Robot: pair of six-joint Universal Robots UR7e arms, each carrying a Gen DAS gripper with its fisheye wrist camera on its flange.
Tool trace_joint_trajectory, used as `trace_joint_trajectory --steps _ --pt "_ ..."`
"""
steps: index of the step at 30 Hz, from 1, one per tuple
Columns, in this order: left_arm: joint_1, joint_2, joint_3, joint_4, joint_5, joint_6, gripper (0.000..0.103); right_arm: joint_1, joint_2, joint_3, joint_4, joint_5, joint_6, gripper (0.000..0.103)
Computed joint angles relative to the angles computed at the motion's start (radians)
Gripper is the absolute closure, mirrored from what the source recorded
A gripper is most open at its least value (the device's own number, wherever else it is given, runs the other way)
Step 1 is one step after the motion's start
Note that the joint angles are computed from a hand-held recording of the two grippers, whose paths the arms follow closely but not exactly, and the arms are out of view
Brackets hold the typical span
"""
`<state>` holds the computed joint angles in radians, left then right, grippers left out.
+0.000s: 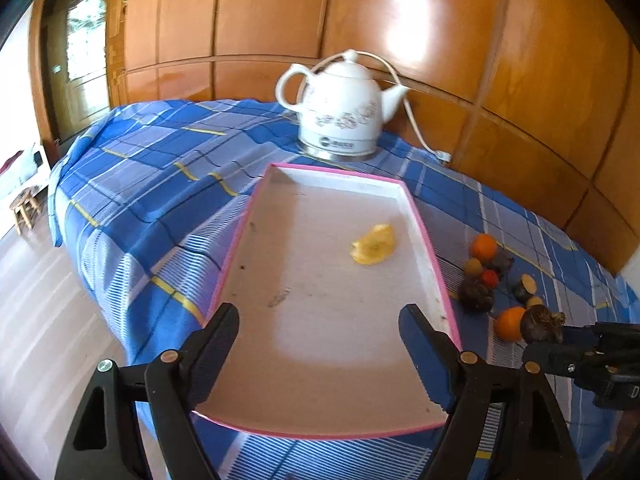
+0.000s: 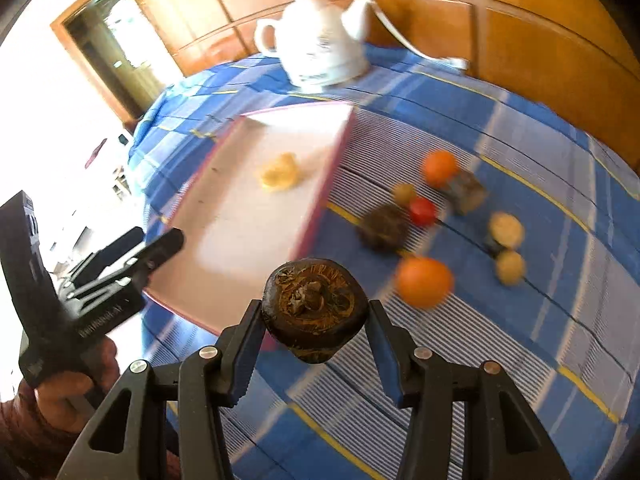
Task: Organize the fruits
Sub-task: 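Carry the dark brown fruit to the tray with the right tool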
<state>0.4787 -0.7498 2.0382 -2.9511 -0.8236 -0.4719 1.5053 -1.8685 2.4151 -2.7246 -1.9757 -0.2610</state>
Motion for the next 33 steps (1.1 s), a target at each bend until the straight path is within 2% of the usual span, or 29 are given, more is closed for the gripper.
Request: trace_joint_trajectory --steps 6,10,12,13,15,21,26,33 --pt "0.026 -0.033 0.021 -0.002 0.047 -0.03 0.02 0.061 0.169 -0.057 -0.056 -0.052 0.008 0.052" --pt "0.037 -0.045 0.034 0.007 0.055 -0.047 0.02 0.07 0.266 -0.087 -0.093 -0.088 0.01 0.051" --pt "0.038 -0.045 0.037 0.01 0.057 -0.047 0.02 0.075 0.311 -0.094 -0.128 -0.13 0.011 0.051" --pt "0.037 -0.045 0.039 0.006 0.056 -0.046 0.02 0.077 0.325 -0.09 -0.169 -0.135 -0.008 0.051" --pt "0.034 -0.044 0.042 -0.002 0.056 -0.037 0.02 0.081 0.346 -0.1 -0.169 -0.153 -0.005 0.051" --pt "0.03 -0.04 0.042 -0.013 0.049 -0.016 0.02 0.082 0.367 -0.085 -0.208 -0.167 -0.026 0.05" --pt "0.026 -0.039 0.042 -0.014 0.046 -0.014 0.02 0.096 0.356 -0.072 -0.241 -0.164 -0.028 0.045" --pt "0.016 -0.036 0.041 -0.016 0.042 -0.006 0.02 0.098 0.294 -0.042 -0.275 -0.158 -0.021 0.045"
